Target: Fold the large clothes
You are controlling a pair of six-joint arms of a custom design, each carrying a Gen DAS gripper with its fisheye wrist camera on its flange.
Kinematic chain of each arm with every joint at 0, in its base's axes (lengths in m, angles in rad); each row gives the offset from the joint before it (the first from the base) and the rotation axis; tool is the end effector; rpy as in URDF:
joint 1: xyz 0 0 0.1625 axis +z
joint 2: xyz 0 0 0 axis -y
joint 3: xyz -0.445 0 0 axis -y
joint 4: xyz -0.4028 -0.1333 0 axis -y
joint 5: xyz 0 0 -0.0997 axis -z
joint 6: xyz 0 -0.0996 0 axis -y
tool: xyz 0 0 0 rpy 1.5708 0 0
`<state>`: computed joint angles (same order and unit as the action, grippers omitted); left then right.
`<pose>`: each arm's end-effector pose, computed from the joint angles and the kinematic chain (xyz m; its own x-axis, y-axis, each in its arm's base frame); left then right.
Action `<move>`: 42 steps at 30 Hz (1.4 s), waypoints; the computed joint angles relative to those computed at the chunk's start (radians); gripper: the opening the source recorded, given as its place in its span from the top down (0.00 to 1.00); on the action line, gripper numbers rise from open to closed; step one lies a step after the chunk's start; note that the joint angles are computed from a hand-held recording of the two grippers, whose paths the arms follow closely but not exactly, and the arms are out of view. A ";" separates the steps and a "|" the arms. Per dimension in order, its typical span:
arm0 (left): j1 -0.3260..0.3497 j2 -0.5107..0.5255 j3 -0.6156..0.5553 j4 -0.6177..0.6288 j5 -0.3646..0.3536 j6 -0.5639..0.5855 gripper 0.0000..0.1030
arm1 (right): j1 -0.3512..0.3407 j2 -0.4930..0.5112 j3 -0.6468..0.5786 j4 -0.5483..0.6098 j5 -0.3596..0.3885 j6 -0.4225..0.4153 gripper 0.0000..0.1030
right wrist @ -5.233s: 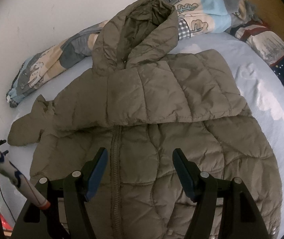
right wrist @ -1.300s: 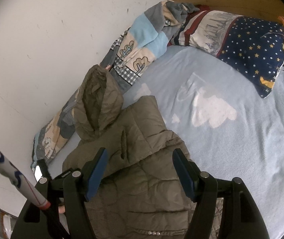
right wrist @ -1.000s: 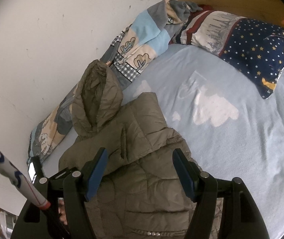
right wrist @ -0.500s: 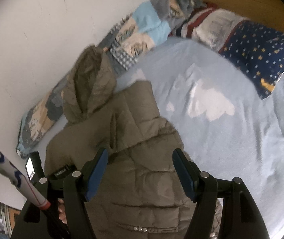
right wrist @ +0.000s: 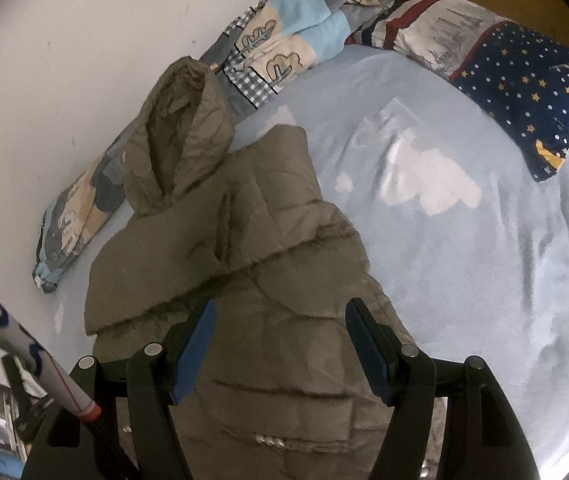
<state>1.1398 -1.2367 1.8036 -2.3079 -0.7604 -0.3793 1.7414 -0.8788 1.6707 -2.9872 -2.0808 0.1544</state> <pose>-0.0622 -0.6270 0.3158 -0.7818 -0.1677 -0.6006 0.1316 0.8971 -0.4218 0.2021 -0.6741 0.2062 -0.9189 0.2545 0.3014 0.0036 0.7695 -0.6386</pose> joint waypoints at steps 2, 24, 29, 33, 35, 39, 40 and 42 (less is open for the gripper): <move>0.005 -0.063 0.057 0.014 0.018 0.014 0.23 | -0.011 -0.014 0.030 0.000 -0.016 -0.011 0.30; 0.174 -0.157 0.115 -0.033 -0.342 0.108 0.44 | -0.179 -0.245 0.453 -0.064 0.174 0.002 0.30; 0.123 -0.152 0.151 -0.052 -0.229 0.166 0.68 | -0.138 -0.178 0.409 -0.046 0.108 -0.065 0.45; 0.069 -0.178 0.207 -0.077 -0.132 0.207 0.77 | -0.073 -0.150 0.409 -0.105 -0.035 -0.134 0.79; 0.062 -0.192 0.220 -0.080 -0.129 0.206 0.78 | -0.036 -0.134 0.422 -0.154 -0.111 -0.185 0.80; 0.048 -0.240 0.253 -0.068 -0.159 0.204 0.78 | -0.001 -0.140 0.462 -0.207 -0.164 -0.210 0.81; 0.044 -0.253 0.260 -0.063 -0.162 0.202 0.78 | 0.003 -0.146 0.473 -0.210 -0.168 -0.208 0.81; 0.039 -0.288 0.286 -0.053 -0.178 0.194 0.78 | 0.014 -0.164 0.495 -0.203 -0.176 -0.187 0.81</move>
